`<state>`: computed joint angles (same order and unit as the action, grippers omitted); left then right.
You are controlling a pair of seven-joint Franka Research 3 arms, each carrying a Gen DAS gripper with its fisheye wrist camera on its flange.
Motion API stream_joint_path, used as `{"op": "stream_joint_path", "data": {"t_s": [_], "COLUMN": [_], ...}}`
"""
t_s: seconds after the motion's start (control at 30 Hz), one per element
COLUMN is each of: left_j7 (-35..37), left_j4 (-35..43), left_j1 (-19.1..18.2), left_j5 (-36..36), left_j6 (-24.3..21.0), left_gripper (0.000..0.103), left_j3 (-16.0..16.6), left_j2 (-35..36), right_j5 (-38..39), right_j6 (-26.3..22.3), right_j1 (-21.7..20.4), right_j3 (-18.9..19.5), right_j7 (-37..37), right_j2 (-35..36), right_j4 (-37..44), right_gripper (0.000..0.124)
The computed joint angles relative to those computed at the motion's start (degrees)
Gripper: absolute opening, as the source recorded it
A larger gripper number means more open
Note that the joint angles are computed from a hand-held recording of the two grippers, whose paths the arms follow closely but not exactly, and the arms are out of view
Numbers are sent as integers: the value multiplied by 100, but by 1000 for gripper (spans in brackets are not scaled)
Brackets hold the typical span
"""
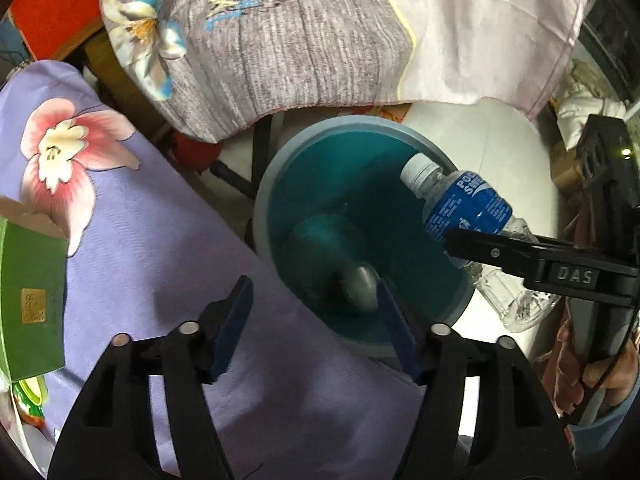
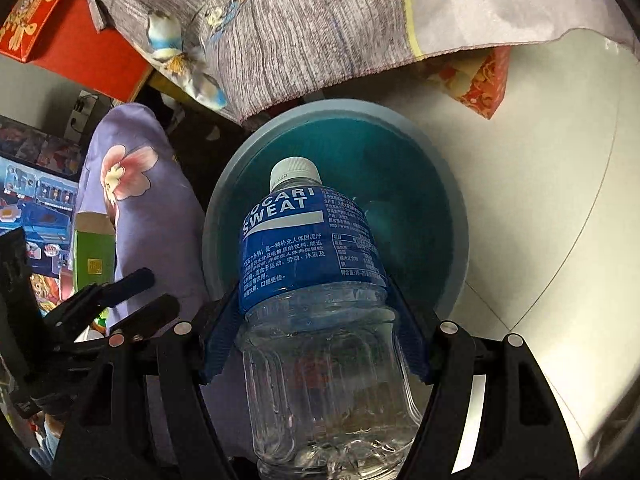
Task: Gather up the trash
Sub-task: 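Carry can and bottle over the teal bin and open both tools, then move both tools back over the table toward the green box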
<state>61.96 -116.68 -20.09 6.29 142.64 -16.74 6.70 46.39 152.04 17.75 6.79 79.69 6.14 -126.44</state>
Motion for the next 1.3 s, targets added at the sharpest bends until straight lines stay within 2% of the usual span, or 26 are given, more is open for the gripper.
{"op": "stream_joint_path", "data": {"t_s": [0.17,0.2,0.27,0.47,0.83,1.07,1.3], "left_j7": [-267,-343,-418,-403,-510,-739,-829], "left_j4": [-279,-321,-424,-671,-1358,-2338,-3174], "left_j1": [-3,-3,12,50,77,159,428], "left_j5": [228,293,308,128,-21,-78,37], "left_j6": [135,145,175,176,496,714,545], "left_gripper": [90,92,94,95,95,96,96], "left_j3": [44,53,64,84,163,345,668], "left_j2": [-302,-354,-473,-708,-1420,-2444,-3682], "right_j5": [-211,-199,-370,-494,-1361,-1746,-2489], "right_j6": [-116,-123,-53,17,-58,-12,-166], "right_j1": [23,21,54,87,250,497,863], "right_j3": [5,13,0,21,10,138,280], "right_j7": [146,154,320,471,1249,1476,1962], "right_j2": [127,136,126,46,-212,-350,-72], "right_j4": [120,131,120,49,-17,104,683], "right_gripper": [69,73,75,76,79,79,79]}}
